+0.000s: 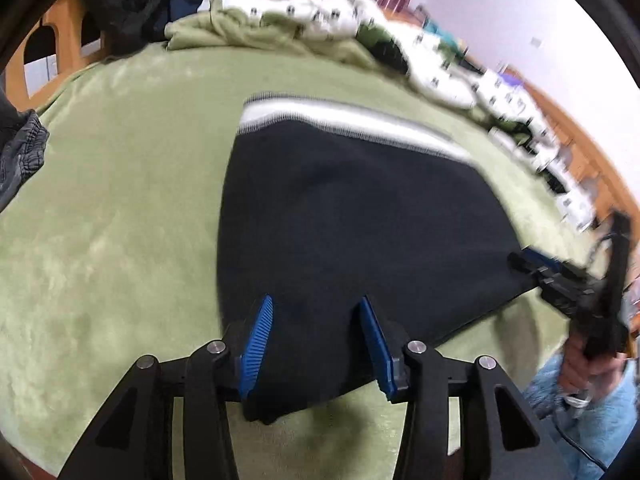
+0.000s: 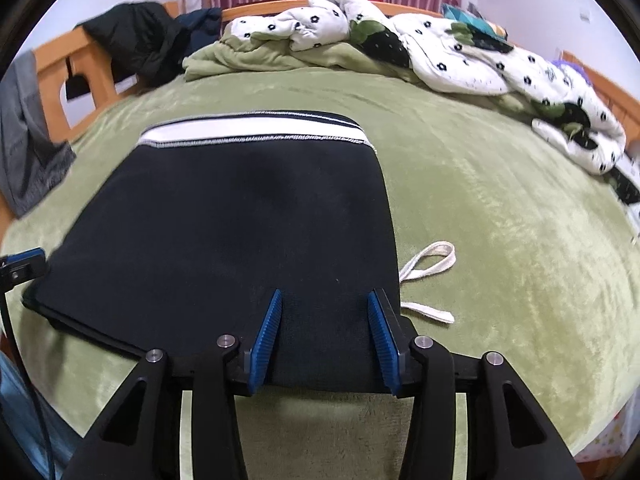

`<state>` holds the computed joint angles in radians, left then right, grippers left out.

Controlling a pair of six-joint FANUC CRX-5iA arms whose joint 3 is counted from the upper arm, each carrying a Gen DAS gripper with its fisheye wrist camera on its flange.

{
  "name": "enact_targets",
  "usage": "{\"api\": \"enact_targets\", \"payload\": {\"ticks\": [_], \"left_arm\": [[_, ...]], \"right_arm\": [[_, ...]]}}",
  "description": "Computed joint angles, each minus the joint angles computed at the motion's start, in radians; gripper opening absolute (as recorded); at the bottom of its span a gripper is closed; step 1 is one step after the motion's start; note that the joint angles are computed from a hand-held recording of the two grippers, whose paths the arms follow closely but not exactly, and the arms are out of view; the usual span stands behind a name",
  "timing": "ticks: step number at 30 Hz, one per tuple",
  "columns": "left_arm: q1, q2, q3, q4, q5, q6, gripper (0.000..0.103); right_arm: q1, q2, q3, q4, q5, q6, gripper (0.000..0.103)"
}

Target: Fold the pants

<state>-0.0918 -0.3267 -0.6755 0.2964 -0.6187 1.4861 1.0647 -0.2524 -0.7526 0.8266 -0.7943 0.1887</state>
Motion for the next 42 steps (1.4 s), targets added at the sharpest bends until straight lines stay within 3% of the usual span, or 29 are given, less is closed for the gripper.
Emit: {"api": "enact_targets", "payload": {"ticks": [3, 4, 10, 16, 39, 42], "left_arm": [[-0.093, 0.036, 0.093, -0.248, -0.037, 0.225, 0.047], [-0.102, 0.038, 0.103, -0.268, -0.046, 0.244, 0.048], [-0.050, 0.015, 0.049, -0.145, -0.025, 0.146, 0.048], [-0.074, 0.014, 0.068, -0.214, -0.041, 0.202, 0.049], [-0.066, 0.001, 0.048, -0.193, -0.031, 0.222, 0.050], [-0.065, -0.001, 0.050, -0.190, -0.043, 0.230, 0.050]], "right_arm": [[0.003, -0.007, -0.008, -0.010, 0.001, 0.007, 0.045], [0.001, -0.010, -0.012, -0.012, 0.006, 0.006, 0.044], [0.004, -0.013, -0.019, -0.013, 0.008, 0.000, 0.045], [0.005, -0.015, -0.015, -0.031, 0.008, 0.001, 0.045], [-0.001, -0.009, 0.043, -0.148, -0.033, 0.050, 0.045], [0.019, -0.012, 0.039, -0.135, -0.057, 0.039, 0.051]]}}
